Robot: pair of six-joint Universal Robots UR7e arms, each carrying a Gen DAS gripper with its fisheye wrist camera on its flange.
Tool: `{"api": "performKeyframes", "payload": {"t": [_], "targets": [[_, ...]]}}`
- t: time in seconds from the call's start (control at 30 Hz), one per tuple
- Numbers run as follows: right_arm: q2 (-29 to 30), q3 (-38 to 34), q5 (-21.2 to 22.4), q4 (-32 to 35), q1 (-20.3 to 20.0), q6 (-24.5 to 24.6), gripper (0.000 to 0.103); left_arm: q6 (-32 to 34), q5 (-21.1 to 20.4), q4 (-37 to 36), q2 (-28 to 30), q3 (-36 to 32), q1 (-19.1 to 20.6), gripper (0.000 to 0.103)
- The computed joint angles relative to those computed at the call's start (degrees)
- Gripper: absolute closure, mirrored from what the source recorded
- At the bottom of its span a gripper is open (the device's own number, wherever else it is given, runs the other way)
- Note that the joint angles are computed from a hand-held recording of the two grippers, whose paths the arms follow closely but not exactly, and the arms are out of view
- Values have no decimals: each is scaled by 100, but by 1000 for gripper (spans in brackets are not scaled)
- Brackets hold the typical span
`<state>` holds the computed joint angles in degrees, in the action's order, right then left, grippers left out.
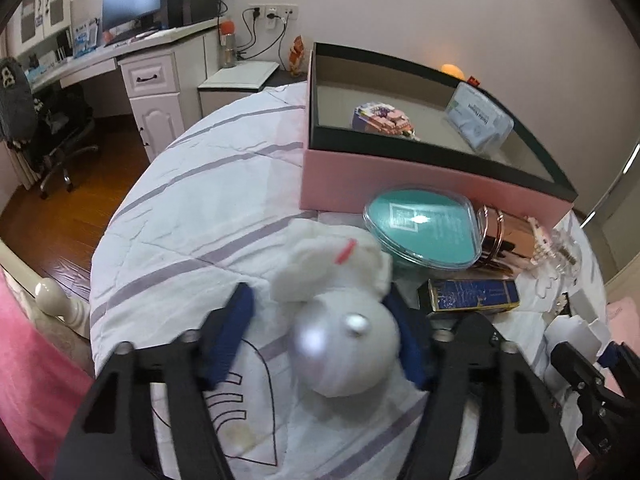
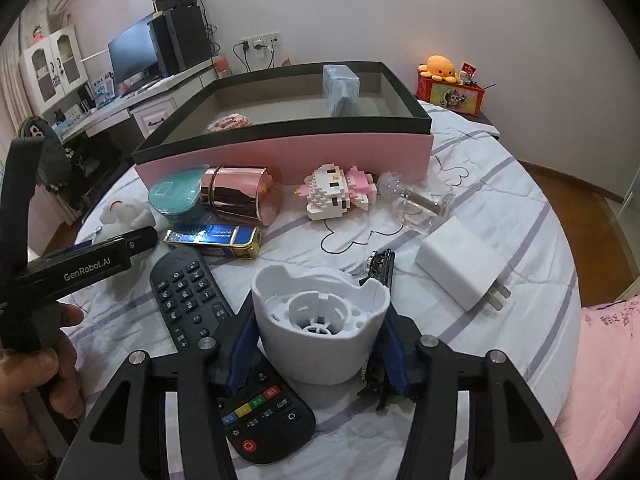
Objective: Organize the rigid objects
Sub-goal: 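Grasp the white lamp toy with the left tool while the right tool grasps the white cup holder, then carry the lamp toy with the left tool while the right tool carries the cup holder over the box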
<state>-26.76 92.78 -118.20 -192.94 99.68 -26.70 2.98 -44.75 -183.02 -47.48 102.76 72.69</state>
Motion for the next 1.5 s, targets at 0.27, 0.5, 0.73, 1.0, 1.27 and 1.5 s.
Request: {"api": "performKeyframes", "payload": {"t": [0.27,0.5,0.73,1.0,1.27,1.5], "targets": [[-146,141,209,2,17,78,48,-41,-49,-178,-170,255,-49,49],[-315,228,520,-18,38,130,48,85,81,-452,-454,599,-260,49],[-406,-8,759,238,134,36,48,293,84,-534,-588,539,-516,49],[-119,-1253,946,858,315,-315,49,828,-15,-480,-309,-328,-657,49],[638,-3087,840,2053,243,-292,49,800,-244,392,354,-1686,-504,49],[1237,-4191,660,3002,57,-156,49,732,-242,1199,1013,-2683,-354,49]]}}
